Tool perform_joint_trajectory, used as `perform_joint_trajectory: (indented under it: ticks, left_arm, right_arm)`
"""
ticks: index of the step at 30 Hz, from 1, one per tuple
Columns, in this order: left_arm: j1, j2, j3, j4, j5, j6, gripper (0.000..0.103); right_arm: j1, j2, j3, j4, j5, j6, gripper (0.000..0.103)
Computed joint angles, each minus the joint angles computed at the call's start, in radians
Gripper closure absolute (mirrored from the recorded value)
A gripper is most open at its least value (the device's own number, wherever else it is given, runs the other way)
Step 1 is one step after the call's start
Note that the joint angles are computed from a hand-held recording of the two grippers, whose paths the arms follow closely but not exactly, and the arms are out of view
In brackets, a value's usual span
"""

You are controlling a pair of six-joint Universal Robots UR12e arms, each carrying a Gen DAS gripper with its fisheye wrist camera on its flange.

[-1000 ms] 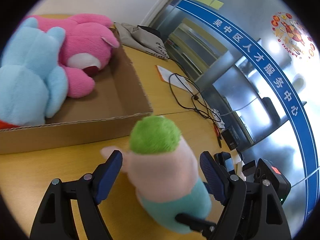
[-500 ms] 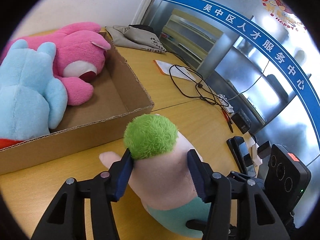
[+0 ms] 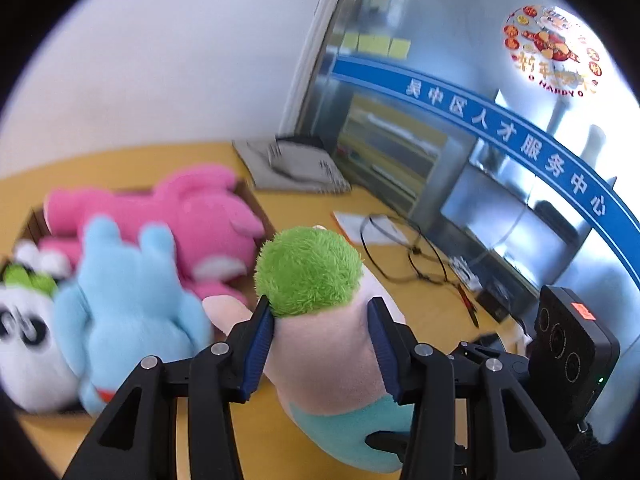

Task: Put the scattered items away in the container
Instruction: 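Close both grippers on the green-haired plush and carry it over the box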

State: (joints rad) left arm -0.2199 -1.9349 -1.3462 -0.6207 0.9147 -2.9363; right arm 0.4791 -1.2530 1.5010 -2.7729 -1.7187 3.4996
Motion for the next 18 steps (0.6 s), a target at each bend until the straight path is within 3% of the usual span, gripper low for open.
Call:
perform_joint_trajectory:
  ticks: [5,10,13,18]
  left_arm:
    - [0.012,-0.051,0.124,0.06,0.02,-0.026,0.057]
    - [0.02,-0.114,0.237,0.056,0.026,-0.035,0.058]
    - [0.013,-0.165,0.312,-0.025,0.045,-0.009,0.059]
    - [-0.001,-0.229,0.379,-0.175,0.082,0.043,0.06]
  right_arm:
    - [-0.025,0.056,-0.131,-0.016,0.016,-0.128,0.028]
    - [-0.054,0.113,-0.244,-0.038,0.047,-0.217,0.03]
    - [-0.066,0.142,-0.271,-0.06,0.046,-0.229,0.032]
    - [-0.092,0.168,-0.249,-0.063,0.086,-0.139,0.033]
